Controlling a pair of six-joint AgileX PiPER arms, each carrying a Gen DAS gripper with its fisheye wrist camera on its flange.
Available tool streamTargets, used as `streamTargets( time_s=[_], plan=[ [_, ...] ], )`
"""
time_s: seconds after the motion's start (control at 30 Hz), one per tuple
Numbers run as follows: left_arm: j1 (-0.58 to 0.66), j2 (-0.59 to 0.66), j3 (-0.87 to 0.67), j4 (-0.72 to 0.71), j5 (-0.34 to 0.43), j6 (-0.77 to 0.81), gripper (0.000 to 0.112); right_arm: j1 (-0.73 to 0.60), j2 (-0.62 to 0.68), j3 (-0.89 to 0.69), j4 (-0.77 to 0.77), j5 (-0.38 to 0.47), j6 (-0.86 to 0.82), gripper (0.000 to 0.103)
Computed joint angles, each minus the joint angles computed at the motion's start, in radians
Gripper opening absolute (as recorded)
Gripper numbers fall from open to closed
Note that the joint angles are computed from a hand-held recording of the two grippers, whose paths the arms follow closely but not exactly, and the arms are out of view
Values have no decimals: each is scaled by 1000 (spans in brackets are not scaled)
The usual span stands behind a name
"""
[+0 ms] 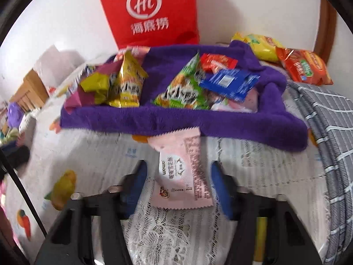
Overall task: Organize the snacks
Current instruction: 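Grasp the pink wafer packet with the right tool while the left tool holds the lychee bag, then lower the wafer packet and lychee bag onto the towel and open both tools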
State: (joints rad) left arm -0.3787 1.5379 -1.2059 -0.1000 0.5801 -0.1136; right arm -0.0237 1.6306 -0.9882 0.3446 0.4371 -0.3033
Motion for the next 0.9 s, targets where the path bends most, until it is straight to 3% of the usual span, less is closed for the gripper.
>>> streamTargets(
  time_s=[0.07,0.17,0.33,0.43,0.9],
  plan=[
    [-1,3,-13,-1,5,2,59,17,-19,30,-43,-43,16,43],
    [-3,22,-47,9,19,-7,59,2,-39,51,13,-51,-55,39],
    [-16,62,-123,27,44,-24,59,-85,-94,60,244,10,-278,37],
    [-19,94,-186,2,70,-5,59,-122,-132,41,278,41,-311,37],
    [-84,301,-602,75,220,-47,59,-217,-121,-215,185,151,-188,37]
  ],
)
